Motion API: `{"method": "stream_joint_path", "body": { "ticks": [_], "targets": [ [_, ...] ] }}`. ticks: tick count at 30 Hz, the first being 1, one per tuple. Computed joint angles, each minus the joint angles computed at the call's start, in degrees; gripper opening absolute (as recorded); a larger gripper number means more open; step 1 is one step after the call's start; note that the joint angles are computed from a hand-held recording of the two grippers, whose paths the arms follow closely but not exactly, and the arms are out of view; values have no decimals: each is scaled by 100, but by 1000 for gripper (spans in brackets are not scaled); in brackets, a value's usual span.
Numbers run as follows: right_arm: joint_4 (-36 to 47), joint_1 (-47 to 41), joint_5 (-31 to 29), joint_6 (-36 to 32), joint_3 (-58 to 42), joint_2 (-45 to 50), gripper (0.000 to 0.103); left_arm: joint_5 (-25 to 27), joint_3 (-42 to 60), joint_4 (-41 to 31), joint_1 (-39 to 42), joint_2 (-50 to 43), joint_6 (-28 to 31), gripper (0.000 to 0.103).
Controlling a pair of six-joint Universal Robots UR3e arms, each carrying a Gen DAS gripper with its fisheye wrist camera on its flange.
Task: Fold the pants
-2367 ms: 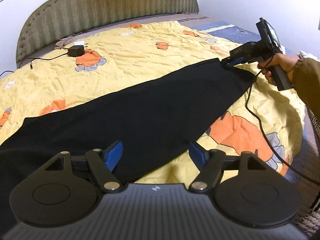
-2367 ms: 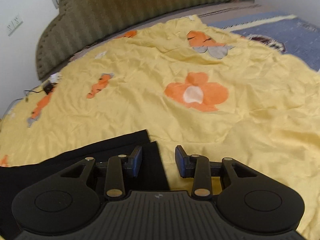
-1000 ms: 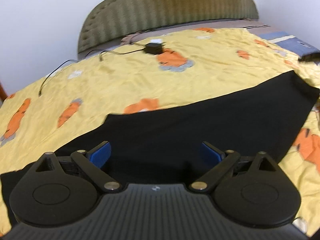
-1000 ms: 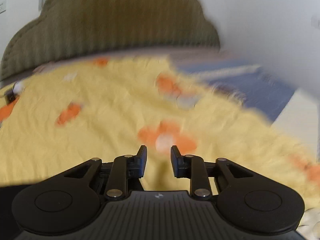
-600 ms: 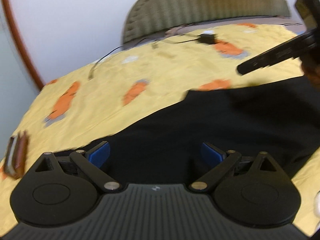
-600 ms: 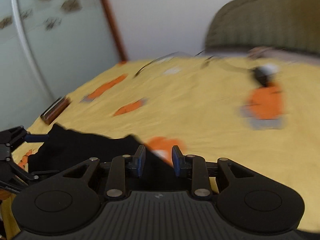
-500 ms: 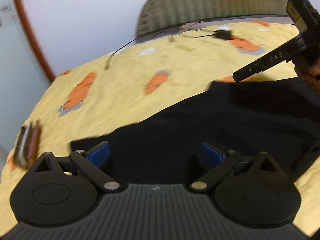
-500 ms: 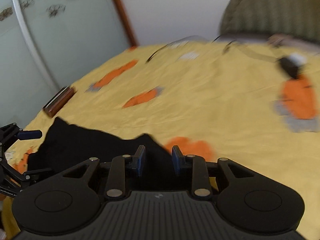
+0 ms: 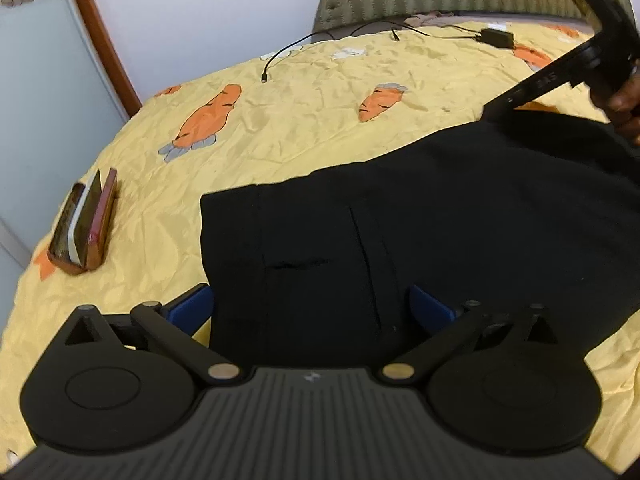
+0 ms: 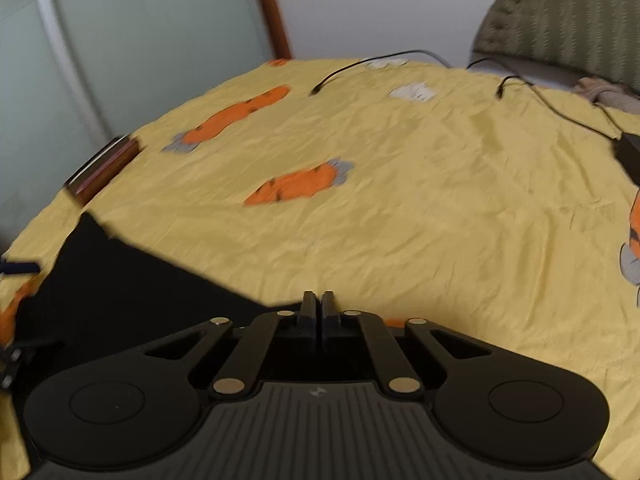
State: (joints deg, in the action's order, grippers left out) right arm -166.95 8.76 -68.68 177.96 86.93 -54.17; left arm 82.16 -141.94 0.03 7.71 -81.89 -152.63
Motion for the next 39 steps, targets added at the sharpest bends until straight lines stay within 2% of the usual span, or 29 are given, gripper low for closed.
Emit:
{"method": "stream_joint_path", "body": {
  "ticks": [1, 2, 3, 5, 6, 7, 8, 10, 11, 12, 13, 14, 15, 16, 18, 20, 21, 22, 24, 26, 27, 28, 29, 30, 31, 33, 36, 37, 39],
  "targets": [
    [17, 175, -398, 74, -246, 178, 0, -48, -9, -71, 62, 33, -47, 103],
    [45, 445, -1074, 33, -549, 408, 0, -104, 16, -202, 123, 83, -102, 103],
    [-179, 584, -1398, 46, -612, 533, 0, -143, 50, -387, 173, 172, -154, 103],
    [-298, 633, -1531, 191, -494, 445, 2, -113, 69, -505, 177, 302, -140, 103],
    [-493, 642, -1657, 228, -234, 257, 3, -12, -8, -343, 132, 373, -73, 103],
    [-773, 613, -1666, 241, 129, 4, 3, 58, -91, -133, 89, 400, -14, 103],
    [-1005, 500, -1423, 322, 561, -326, 3, 76, -156, -2, 75, 460, 44, 103],
    [-888, 198, -458, 322, 1018, -782, 3, -117, -186, -170, 131, 712, 99, 103],
    [-670, 210, -301, 246, 1017, -850, 3, -206, -166, -277, 150, 794, 84, 103],
    [-256, 328, -396, 114, 775, -772, 4, -184, -128, -322, 93, 806, 24, 103],
    [245, 536, -787, 40, 351, -544, 3, -101, -71, -372, -9, 795, -37, 103],
    [321, 714, -1186, 71, 107, -280, 5, -54, -26, -424, -78, 806, -73, 103],
    [89, 763, -1276, 160, 103, -200, 7, -58, -17, -471, -130, 872, -118, 103],
    [297, 776, -1343, 355, 13, -235, 8, -140, 10, -600, -146, 976, -155, 103],
    [309, 925, -1763, 892, 238, -624, 9, -500, 96, -1083, -107, 1256, -98, 103],
    [-162, 939, -1642, 792, 1162, -1425, 11, -806, 66, -1166, -122, 1372, -15, 103],
    [-228, 928, -1470, 666, 1649, -1876, 22, -892, 65, -1118, -176, 1310, 50, 103],
    [-127, 925, -1306, 541, 2101, -2340, 44, -780, 97, -984, -321, 1128, 16, 103],
    [15, 1094, -1267, 403, 2854, -3027, 72, -367, 207, -806, -607, 706, 18, 103],
    [318, 1518, -1718, 486, 3171, -3196, 72, 630, 194, -62, -1030, 50, -68, 103],
    [634, 1848, -2058, 571, 3129, -3104, 72, 928, 68, 294, -1038, -126, 40, 103],
    [480, 2256, -2515, 628, 3231, -2983, 74, 853, -184, 532, -806, -63, 248, 103],
    [393, 2532, -2733, 696, 3375, -3102, 74, 488, -442, 471, -400, 241, 392, 103],
    [786, 2568, -2470, 520, 3468, -3407, 72, 67, -566, -70, 72, 784, 479, 103],
    [941, 2747, -2584, 433, 3530, -3609, 72, -147, -598, -561, 397, 1236, 594, 103],
    [945, 3161, -3274, 823, 3528, -3812, 72, -335, -777, -756, 840, 1829, 902, 103],
    [33, 3288, -3505, 1560, 3481, -3809, 72, -703, -810, -1172, 1470, 2614, 1060, 103],
    [-429, 3378, -3553, 1686, 3319, -3541, 72, -918, -760, -1578, 1788, 3014, 1075, 103],
    [-1058, 3833, -4066, 1893, 2504, -2534, 72, -1065, -482, -1936, 2161, 3161, 929, 103]
  ]
}}
